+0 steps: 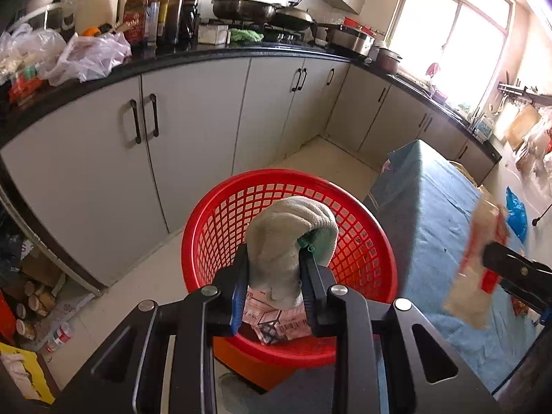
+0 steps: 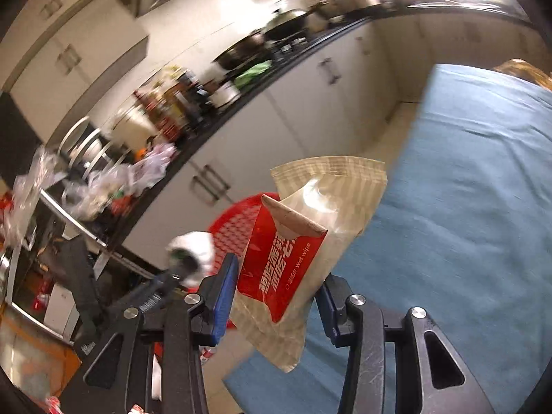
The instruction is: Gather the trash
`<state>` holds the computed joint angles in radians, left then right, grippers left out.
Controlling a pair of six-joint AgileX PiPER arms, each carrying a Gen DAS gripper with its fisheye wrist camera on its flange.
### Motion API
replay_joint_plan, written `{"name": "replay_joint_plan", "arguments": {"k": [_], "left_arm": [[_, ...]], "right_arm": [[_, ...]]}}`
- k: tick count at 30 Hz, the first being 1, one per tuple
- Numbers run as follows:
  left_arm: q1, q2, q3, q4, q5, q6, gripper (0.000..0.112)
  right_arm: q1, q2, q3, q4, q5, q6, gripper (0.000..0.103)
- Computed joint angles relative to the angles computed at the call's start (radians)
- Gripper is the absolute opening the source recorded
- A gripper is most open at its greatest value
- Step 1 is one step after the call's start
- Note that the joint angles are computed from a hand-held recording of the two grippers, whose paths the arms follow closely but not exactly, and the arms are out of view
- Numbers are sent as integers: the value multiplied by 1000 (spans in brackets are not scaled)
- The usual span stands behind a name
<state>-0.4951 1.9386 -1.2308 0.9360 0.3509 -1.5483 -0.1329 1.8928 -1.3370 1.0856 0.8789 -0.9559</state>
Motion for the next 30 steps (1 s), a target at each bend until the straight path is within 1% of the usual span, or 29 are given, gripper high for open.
{"name": "replay_joint_plan", "arguments": {"k": [3, 5, 7, 8, 10, 13, 17, 20, 24, 28, 30], "left_arm": [[15, 1, -4, -10, -7, 4, 29], [15, -8, 1, -5, -11, 10, 34], [6, -21, 12, 23, -2, -15, 40], [2, -28, 19, 42, 4, -33, 43], [-13, -49, 35, 89, 27, -79, 46], [-36, -82, 65, 150, 72, -143, 52], [-74, -119, 99, 215, 143, -222, 53], [-99, -140, 120, 246, 161, -260, 53], [-141, -151, 126, 235, 183, -253, 53], [-191, -155, 113, 220, 217, -245, 53], [-221, -156, 103, 214, 240, -244, 53]], "right_arm": [[76, 56, -57, -4, -41, 34, 49], [108, 100, -97, -9, -50, 53, 51], [137, 153, -155, -42, -43, 115, 53], [132, 170, -173, -54, -26, 138, 55], [124, 180, -178, -47, -6, 144, 55], [98, 154, -143, -33, -7, 116, 56], [45, 99, -71, -22, -10, 83, 60], [-8, 55, -1, -6, -11, 61, 63], [-87, -5, 95, 25, -14, -6, 64], [-158, -82, 197, 56, -63, -107, 64], [-203, -112, 247, 115, -69, -183, 64]]}}
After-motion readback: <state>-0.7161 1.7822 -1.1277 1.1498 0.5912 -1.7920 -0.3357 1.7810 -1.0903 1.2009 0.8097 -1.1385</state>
